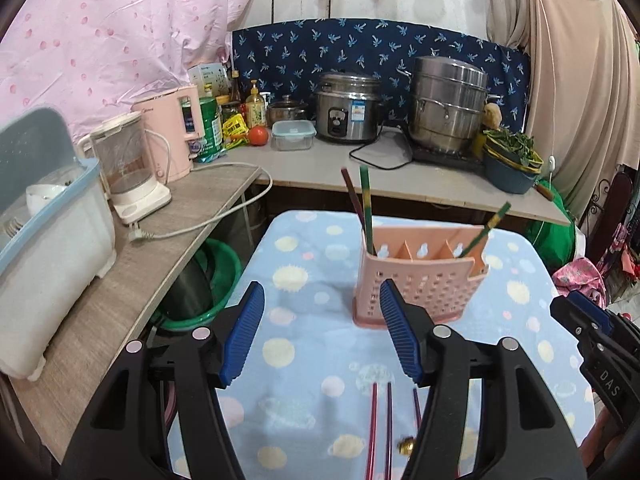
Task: Organize utensils
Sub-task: 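Open both grippers to release the green chopsticks in the basket, then grasp a red chopstick with the right gripper while the left approaches another red chopstick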
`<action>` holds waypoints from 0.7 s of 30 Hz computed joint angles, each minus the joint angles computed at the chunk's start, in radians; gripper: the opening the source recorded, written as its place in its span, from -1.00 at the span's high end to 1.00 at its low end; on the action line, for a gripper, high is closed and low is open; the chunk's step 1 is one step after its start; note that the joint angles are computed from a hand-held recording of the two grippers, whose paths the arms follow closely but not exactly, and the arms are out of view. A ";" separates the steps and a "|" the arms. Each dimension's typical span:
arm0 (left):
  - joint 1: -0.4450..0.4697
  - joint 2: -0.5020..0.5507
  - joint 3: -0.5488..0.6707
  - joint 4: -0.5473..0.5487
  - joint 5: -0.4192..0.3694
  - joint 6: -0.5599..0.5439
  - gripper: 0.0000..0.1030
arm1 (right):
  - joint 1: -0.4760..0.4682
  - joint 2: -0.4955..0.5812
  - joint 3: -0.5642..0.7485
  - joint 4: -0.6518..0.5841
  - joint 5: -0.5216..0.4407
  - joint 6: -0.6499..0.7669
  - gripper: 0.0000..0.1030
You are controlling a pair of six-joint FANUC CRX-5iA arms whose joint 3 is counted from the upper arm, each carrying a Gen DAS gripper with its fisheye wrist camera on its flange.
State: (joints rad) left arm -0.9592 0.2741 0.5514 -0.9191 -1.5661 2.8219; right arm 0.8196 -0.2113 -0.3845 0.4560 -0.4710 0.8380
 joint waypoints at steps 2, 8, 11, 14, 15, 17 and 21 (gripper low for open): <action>-0.018 0.000 -0.013 0.001 -0.016 0.016 -0.11 | 0.017 -0.029 -0.037 0.025 -0.012 -0.023 0.38; -0.056 -0.005 -0.064 0.033 -0.040 0.068 -0.11 | 0.067 -0.111 -0.125 0.000 -0.073 -0.036 0.38; -0.071 -0.006 -0.094 0.055 -0.054 0.096 -0.11 | 0.088 -0.150 -0.171 -0.008 -0.102 -0.046 0.38; -0.076 -0.010 -0.132 0.093 -0.052 0.121 -0.11 | 0.114 -0.183 -0.214 -0.014 -0.133 -0.058 0.38; -0.079 -0.010 -0.143 0.104 -0.051 0.129 -0.11 | 0.123 -0.191 -0.227 -0.014 -0.142 -0.065 0.38; -0.087 -0.006 -0.158 0.121 -0.055 0.144 -0.11 | 0.146 -0.209 -0.259 -0.010 -0.164 -0.083 0.38; -0.096 0.003 -0.192 0.166 -0.033 0.163 -0.11 | 0.184 -0.239 -0.308 -0.031 -0.198 -0.104 0.38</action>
State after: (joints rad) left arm -1.0551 0.2774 0.3594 -0.7534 -1.5991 2.9851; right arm 1.0032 -0.4501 -0.6929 0.4253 -0.6695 0.7343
